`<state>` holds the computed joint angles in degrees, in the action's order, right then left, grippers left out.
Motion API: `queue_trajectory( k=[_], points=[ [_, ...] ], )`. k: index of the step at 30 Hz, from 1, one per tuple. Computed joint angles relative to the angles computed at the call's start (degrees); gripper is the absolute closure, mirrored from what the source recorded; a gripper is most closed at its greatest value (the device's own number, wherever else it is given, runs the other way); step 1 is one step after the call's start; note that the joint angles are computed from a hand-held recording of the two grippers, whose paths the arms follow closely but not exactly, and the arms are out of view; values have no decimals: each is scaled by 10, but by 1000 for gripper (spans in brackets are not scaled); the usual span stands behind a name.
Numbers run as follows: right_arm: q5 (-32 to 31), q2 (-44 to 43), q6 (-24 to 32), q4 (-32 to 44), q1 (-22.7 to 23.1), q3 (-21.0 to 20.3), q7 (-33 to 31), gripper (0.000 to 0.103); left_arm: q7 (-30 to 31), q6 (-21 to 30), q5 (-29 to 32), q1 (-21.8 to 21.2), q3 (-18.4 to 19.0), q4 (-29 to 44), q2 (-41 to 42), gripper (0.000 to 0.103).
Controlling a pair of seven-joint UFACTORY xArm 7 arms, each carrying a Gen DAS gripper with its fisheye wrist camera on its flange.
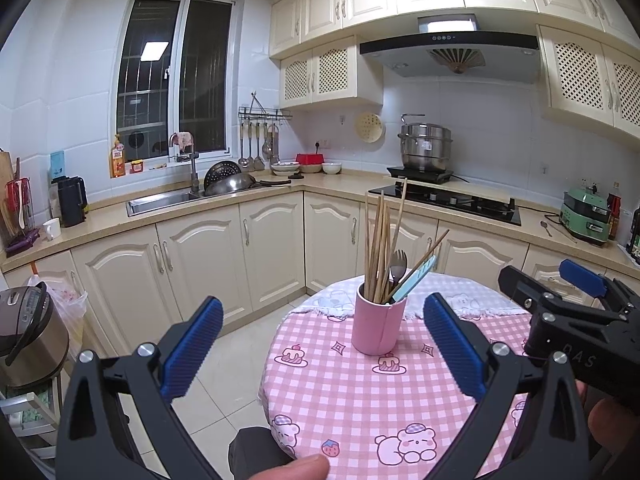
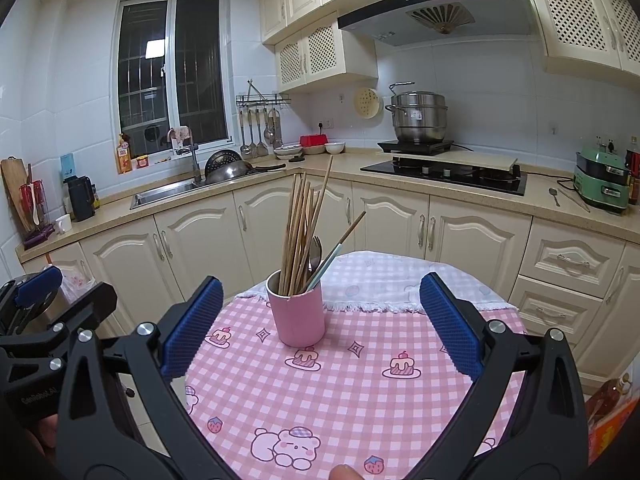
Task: Organize utensils
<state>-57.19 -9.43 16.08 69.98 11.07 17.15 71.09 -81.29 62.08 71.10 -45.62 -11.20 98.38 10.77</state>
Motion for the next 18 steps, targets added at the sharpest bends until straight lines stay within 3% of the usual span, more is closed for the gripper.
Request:
queue_trajectory(
  k=[18],
  points=[
    [-3, 0, -6, -7, -2, -1, 3, 6, -12, -9, 26, 2, -8, -15, -10, 5]
  ],
)
